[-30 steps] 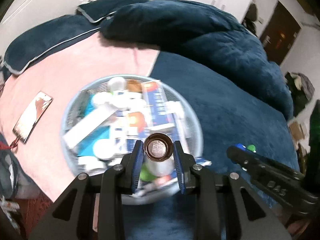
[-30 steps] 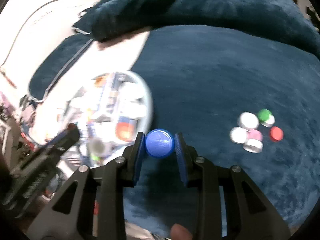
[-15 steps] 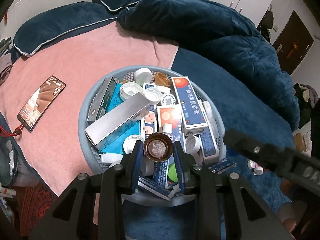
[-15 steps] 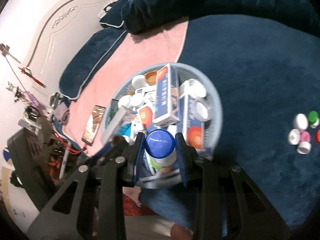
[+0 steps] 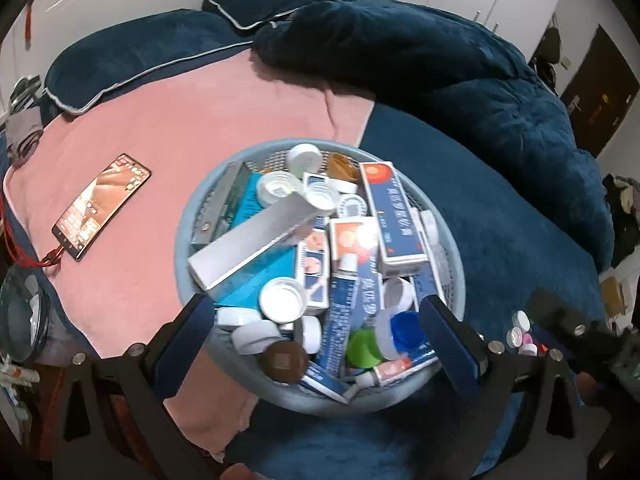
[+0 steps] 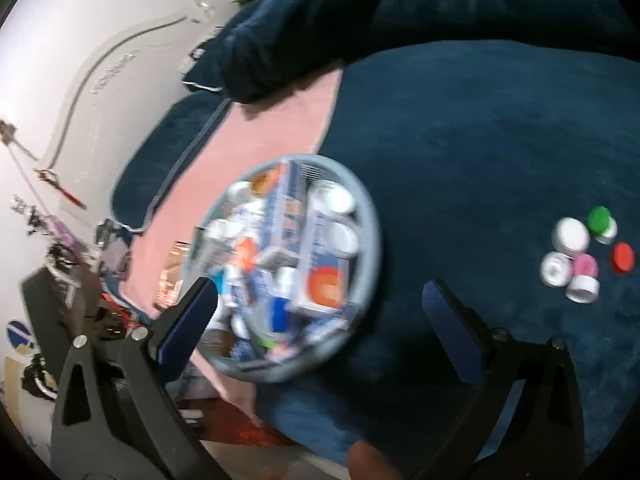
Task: Organize objects
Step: 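Carry the blue and brown caps over the basket and open both tools, then move both open tools back over the remaining caps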
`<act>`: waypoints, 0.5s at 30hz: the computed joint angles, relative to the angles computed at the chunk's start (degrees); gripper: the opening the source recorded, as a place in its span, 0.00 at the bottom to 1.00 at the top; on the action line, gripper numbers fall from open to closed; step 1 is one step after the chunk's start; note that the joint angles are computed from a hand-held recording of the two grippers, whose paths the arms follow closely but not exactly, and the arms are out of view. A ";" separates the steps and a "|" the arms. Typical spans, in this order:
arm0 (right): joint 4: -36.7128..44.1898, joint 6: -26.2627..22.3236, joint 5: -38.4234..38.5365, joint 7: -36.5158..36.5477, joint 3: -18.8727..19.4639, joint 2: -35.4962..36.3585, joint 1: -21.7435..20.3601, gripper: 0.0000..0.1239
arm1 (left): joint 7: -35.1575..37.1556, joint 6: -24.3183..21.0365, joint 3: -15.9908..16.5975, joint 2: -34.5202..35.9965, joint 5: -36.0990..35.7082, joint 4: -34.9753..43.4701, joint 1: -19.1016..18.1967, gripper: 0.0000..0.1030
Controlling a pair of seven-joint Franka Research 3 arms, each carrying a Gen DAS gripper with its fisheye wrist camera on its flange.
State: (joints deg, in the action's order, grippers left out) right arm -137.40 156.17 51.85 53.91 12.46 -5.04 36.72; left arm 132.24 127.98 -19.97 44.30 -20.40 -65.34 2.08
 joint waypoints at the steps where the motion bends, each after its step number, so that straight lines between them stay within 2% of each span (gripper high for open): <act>1: -0.14 0.08 -1.05 0.58 -0.20 -0.08 -0.38 0.83 | 0.42 0.37 -0.12 -0.52 0.03 -0.88 0.02 0.99; 7: -1.20 1.25 -6.78 5.08 -1.11 0.07 -2.43 0.83 | 3.21 1.40 -0.97 -3.68 -0.71 -5.78 0.33 1.00; 15: -2.23 1.47 -9.86 6.03 -2.16 -0.84 -4.15 0.83 | 7.92 3.25 -1.48 -8.27 -2.29 -12.70 0.18 1.00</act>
State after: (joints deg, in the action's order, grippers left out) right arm -139.63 157.64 41.99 59.94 10.30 -5.88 32.58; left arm 140.16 131.23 -21.45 36.02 -22.69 -78.04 2.26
